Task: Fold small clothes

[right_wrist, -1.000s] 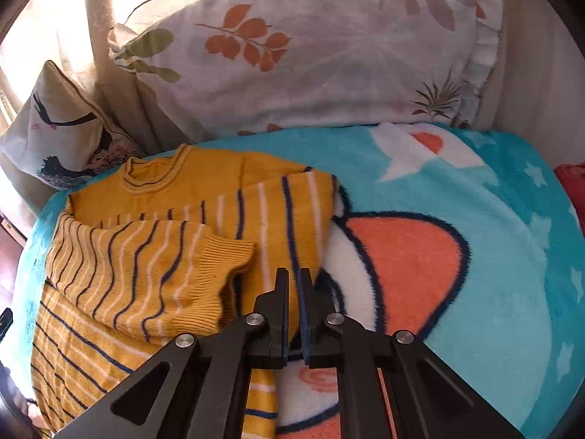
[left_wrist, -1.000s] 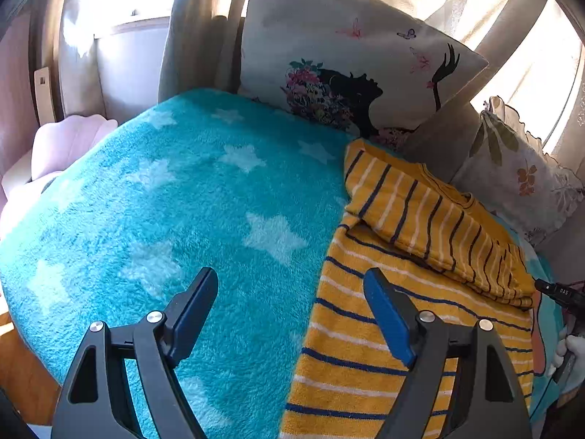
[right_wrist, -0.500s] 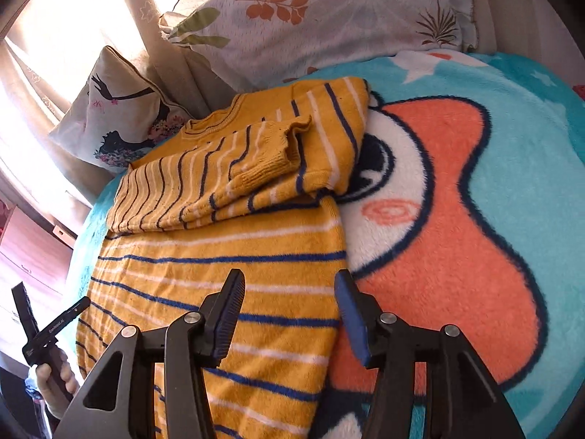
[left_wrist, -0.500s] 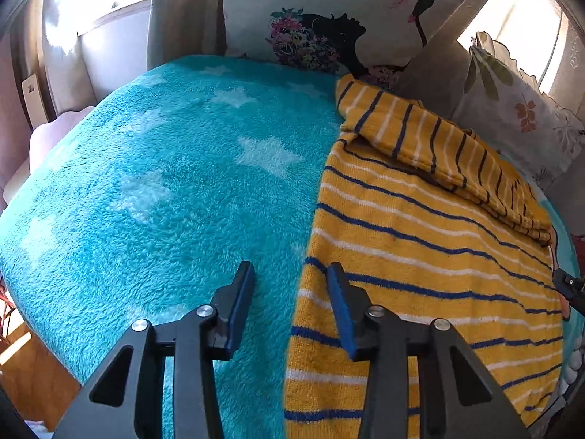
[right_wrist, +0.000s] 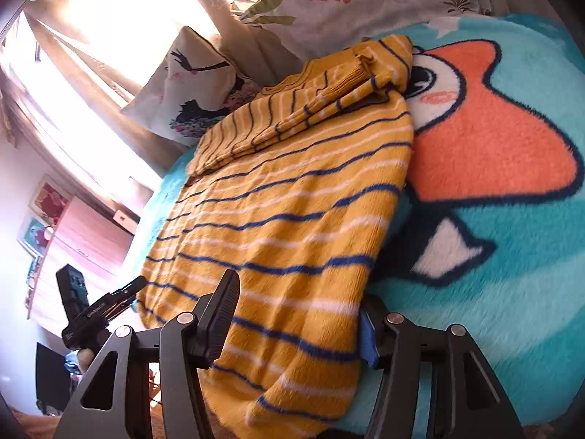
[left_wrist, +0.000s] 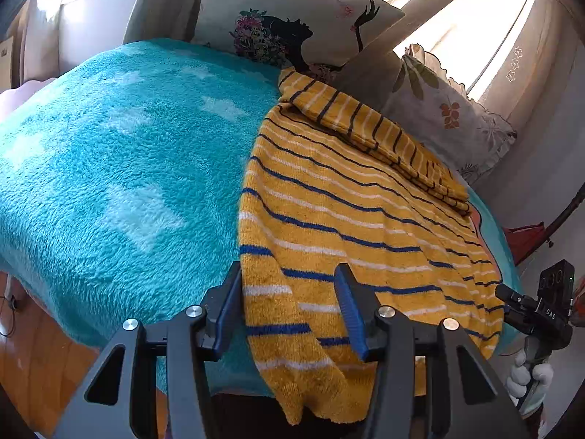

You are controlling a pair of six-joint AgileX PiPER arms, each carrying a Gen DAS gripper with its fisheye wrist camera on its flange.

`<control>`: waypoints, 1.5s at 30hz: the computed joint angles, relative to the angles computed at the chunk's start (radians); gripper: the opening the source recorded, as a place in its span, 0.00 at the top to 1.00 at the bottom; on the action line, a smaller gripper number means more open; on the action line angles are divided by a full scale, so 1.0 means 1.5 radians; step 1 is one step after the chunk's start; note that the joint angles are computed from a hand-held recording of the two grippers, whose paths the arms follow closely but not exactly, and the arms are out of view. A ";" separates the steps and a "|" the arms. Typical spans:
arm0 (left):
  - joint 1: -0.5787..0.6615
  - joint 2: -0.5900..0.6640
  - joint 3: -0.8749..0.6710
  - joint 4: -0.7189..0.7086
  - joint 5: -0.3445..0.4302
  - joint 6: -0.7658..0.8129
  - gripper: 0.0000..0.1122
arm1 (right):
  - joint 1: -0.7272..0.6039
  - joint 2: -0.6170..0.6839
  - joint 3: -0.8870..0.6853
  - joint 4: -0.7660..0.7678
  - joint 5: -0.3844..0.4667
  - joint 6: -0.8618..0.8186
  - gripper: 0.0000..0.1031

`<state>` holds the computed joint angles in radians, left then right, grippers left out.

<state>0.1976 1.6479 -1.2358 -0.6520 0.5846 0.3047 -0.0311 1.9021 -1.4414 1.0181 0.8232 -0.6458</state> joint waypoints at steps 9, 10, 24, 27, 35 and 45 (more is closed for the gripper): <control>0.005 -0.056 0.081 -0.109 0.012 0.110 0.52 | -0.044 -0.053 0.154 0.164 0.113 -0.173 0.39; 0.004 -0.059 0.087 -0.114 0.012 0.113 0.52 | -0.046 -0.053 0.158 0.167 0.123 -0.176 0.39; 0.025 -0.043 0.146 -0.221 0.063 0.165 0.88 | 0.004 0.002 0.177 0.170 0.134 -0.184 0.55; 0.025 -0.084 0.167 -0.207 0.051 0.155 0.89 | -0.010 0.008 0.178 0.182 0.158 -0.197 0.78; 0.014 -0.090 0.040 -0.174 0.081 0.117 0.89 | -0.046 0.002 0.103 0.220 0.225 -0.166 0.82; -0.042 0.132 -0.345 0.028 0.096 -0.093 0.89 | -0.032 0.135 -0.310 0.162 0.223 0.034 0.83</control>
